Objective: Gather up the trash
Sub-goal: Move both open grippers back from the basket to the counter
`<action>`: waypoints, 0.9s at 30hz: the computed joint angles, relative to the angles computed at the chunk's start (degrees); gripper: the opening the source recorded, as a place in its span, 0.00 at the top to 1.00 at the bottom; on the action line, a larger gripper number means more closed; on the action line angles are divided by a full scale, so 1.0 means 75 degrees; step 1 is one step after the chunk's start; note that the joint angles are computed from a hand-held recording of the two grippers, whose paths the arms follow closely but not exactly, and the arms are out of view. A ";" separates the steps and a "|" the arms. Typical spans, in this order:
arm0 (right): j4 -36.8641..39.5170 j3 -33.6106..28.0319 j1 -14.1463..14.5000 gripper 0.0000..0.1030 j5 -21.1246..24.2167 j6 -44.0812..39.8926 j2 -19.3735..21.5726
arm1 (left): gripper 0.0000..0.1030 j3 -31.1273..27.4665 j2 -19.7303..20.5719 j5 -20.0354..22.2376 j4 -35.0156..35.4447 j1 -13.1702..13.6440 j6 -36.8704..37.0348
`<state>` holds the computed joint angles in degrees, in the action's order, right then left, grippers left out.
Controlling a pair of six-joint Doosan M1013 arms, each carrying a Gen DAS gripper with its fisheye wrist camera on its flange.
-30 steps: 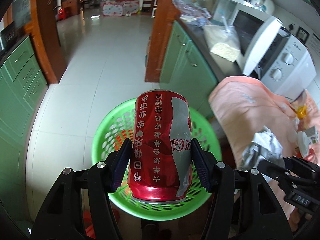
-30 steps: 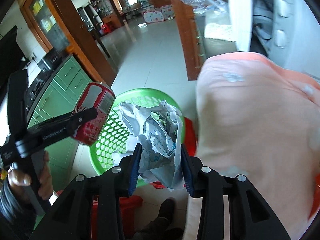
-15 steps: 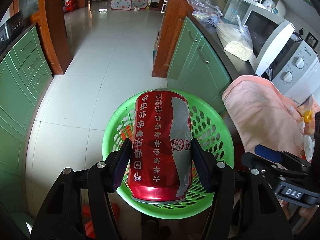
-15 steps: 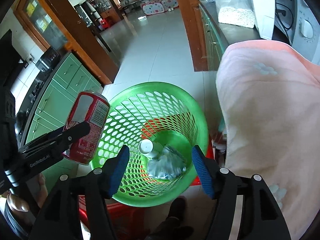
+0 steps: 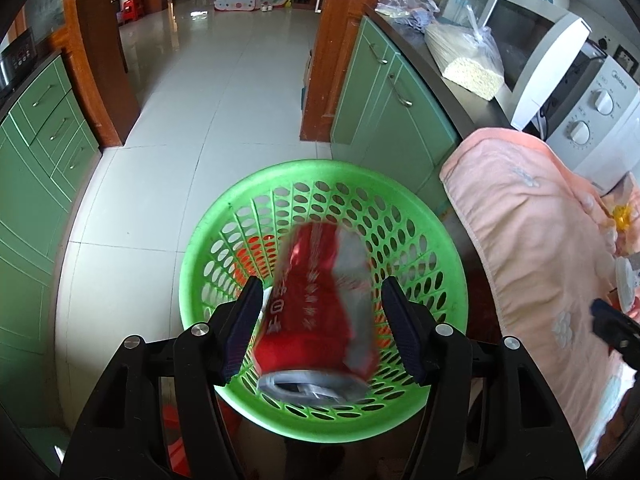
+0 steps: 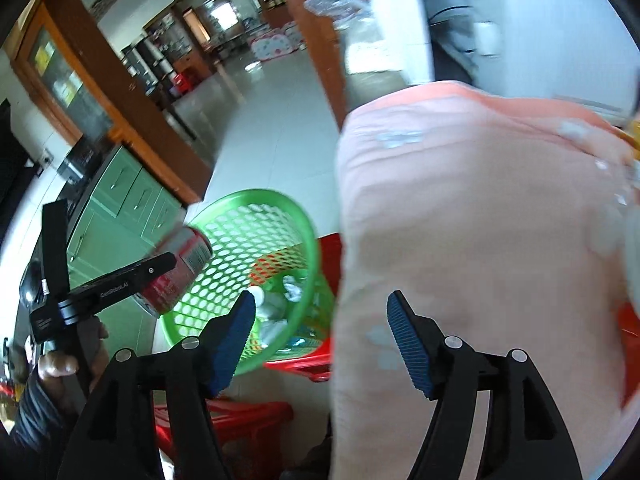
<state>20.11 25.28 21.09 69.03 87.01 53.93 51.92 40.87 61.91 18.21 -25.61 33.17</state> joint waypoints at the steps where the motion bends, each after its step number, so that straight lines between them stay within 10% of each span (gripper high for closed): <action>1: -0.0054 0.0276 -0.0040 0.36 -0.0157 -0.0038 -0.0161 | 0.37 -0.0007 0.0003 -0.0002 -0.0019 -0.0004 0.0012; 27: -0.2028 0.3829 -0.1110 0.33 -0.2366 0.1783 -0.2538 | 0.33 -0.2407 0.1135 0.0455 -0.0726 -0.0556 0.1678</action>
